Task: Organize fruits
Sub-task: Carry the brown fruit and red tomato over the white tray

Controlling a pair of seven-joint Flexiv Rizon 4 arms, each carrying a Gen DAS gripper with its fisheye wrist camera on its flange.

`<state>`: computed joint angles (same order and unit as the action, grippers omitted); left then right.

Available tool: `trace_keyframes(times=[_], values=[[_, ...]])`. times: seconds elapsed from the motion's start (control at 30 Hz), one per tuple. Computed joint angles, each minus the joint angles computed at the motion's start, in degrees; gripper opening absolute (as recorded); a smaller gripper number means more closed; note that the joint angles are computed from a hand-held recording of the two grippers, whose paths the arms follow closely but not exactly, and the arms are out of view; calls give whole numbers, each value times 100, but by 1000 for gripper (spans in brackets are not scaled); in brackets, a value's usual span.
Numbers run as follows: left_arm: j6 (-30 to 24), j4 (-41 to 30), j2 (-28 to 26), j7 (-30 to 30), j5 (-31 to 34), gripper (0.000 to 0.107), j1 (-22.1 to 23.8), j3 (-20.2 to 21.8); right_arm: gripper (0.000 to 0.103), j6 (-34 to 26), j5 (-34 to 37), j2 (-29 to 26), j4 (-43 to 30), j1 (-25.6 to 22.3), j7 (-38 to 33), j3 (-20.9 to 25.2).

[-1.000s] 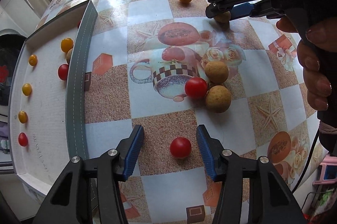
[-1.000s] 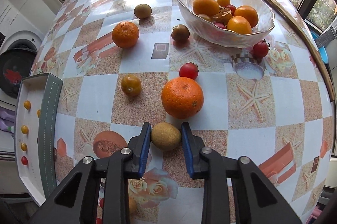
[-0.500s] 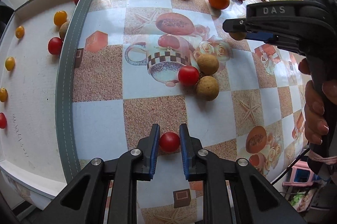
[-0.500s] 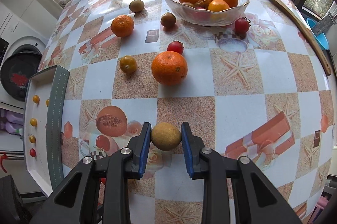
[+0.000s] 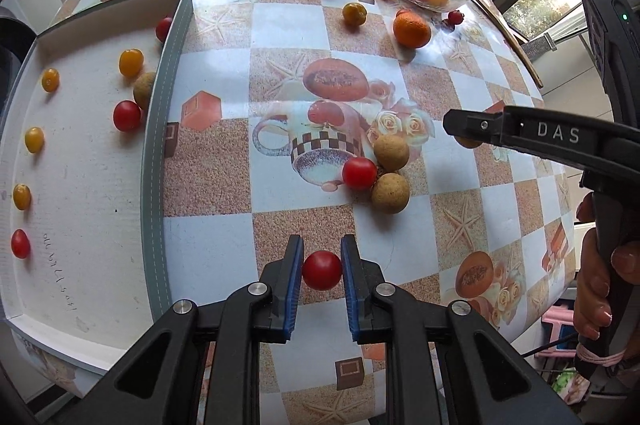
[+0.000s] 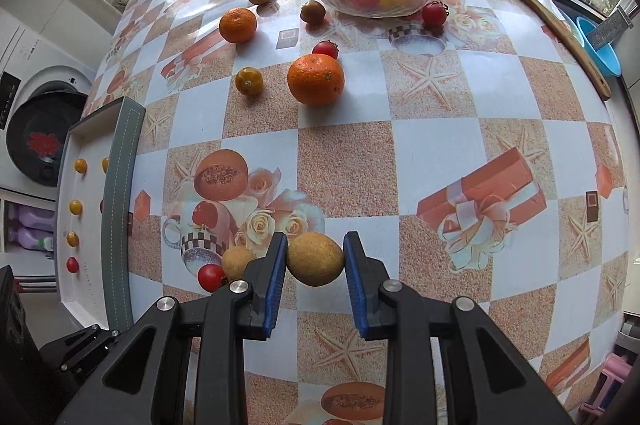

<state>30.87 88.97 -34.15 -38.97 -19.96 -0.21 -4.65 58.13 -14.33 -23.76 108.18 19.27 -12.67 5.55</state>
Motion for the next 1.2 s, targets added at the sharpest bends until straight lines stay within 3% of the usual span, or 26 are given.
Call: trace_keyframes(times=[0.43, 1.2], values=[[120, -431, -142, -99, -229, 21, 174, -15, 32, -240, -45, -138, -463, 103, -162, 34], [404, -1098, -553, -512, -242, 21, 676, 132, 32, -860, 106, -1053, -2252, 437, -1185, 127]])
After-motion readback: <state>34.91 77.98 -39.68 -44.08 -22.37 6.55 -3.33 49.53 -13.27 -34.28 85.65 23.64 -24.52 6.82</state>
